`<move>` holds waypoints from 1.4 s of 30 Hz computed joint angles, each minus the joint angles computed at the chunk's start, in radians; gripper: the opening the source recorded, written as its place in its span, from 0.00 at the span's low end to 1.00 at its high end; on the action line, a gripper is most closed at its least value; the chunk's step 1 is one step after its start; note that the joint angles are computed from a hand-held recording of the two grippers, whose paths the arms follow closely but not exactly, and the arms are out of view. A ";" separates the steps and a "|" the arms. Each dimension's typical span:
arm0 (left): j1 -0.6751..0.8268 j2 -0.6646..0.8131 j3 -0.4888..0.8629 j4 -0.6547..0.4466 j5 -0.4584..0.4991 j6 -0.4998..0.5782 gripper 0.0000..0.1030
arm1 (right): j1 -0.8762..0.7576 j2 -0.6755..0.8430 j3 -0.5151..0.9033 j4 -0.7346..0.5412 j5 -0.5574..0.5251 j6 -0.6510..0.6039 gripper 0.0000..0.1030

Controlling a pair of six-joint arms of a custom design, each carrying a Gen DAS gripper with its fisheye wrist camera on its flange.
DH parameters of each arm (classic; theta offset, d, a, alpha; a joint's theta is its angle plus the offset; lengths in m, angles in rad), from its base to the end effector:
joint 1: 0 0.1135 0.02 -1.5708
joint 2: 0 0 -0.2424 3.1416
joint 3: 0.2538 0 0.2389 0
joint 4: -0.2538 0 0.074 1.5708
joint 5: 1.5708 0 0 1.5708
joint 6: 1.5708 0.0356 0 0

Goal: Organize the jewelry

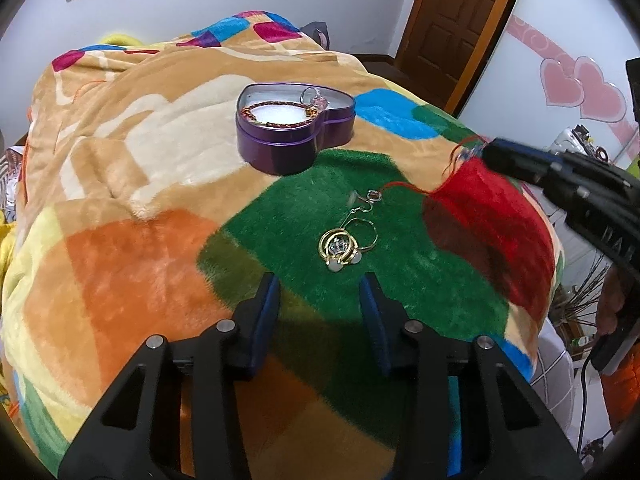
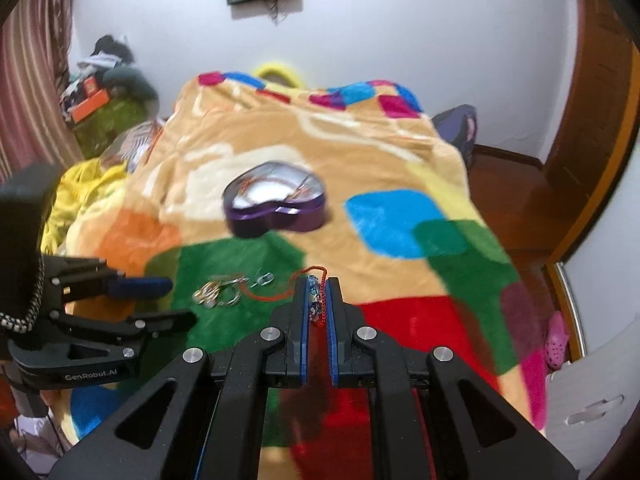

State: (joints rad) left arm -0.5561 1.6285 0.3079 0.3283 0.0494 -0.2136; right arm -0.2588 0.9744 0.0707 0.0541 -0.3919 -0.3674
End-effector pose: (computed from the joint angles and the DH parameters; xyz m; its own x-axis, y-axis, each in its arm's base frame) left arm 0.1768 -0.1120 0.0546 -0.8116 0.2552 -0.5256 0.3869 0.9088 -0.1563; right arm 0.1433 -0.0239 0.0892 -0.6749 -0.1647 -0.7193 -0.2675 0.9631 0.0305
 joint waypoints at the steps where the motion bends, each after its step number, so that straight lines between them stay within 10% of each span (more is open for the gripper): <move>1: 0.000 0.006 0.007 -0.002 0.005 0.001 0.38 | -0.008 -0.005 0.009 -0.008 -0.002 0.004 0.07; 12: 0.013 0.059 0.042 0.019 0.034 0.000 0.07 | -0.063 -0.014 0.023 -0.011 -0.034 0.000 0.07; 42: 0.103 -0.350 0.050 -0.178 -0.024 0.067 0.07 | 0.134 -0.173 0.146 -0.065 0.040 0.155 0.07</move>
State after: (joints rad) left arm -0.4531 1.2785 0.3583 0.1506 0.0258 -0.1465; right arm -0.1252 0.8011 0.2167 -0.0105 -0.3524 -0.2129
